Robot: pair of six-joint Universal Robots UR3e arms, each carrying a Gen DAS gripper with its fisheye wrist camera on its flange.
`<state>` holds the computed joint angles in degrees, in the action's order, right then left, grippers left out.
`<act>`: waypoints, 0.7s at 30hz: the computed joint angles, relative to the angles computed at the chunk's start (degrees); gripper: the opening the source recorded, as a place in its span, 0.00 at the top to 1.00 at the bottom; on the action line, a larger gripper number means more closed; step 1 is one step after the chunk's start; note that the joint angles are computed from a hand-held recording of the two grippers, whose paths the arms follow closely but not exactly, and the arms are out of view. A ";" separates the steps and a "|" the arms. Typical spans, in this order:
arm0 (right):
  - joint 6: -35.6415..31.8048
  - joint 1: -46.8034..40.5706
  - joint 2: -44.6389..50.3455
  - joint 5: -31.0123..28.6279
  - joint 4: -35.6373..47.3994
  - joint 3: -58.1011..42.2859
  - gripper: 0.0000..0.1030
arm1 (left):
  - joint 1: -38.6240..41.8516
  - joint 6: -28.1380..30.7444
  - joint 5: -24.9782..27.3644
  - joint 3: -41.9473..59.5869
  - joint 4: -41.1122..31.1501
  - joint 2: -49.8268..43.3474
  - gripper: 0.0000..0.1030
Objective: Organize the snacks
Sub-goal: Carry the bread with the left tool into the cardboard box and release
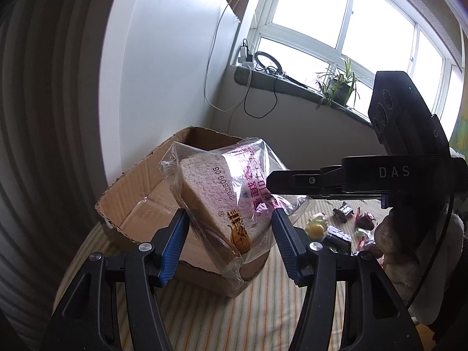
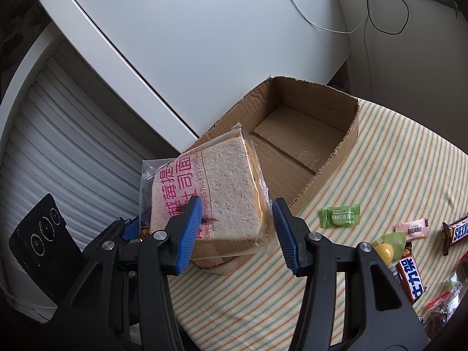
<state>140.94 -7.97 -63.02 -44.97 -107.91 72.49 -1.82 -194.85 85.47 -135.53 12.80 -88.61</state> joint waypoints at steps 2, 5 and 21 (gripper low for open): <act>0.88 0.88 1.50 -0.46 -0.40 -1.56 0.49 | 0.89 0.41 -0.28 -0.47 0.33 -0.14 0.44; 2.16 2.20 3.16 -1.47 -1.64 -3.19 0.49 | 1.66 0.96 -0.20 -0.42 0.31 -0.80 0.44; 3.66 1.66 2.72 -2.86 -5.85 -2.67 0.49 | 0.98 1.60 4.72 1.16 1.96 -3.79 0.44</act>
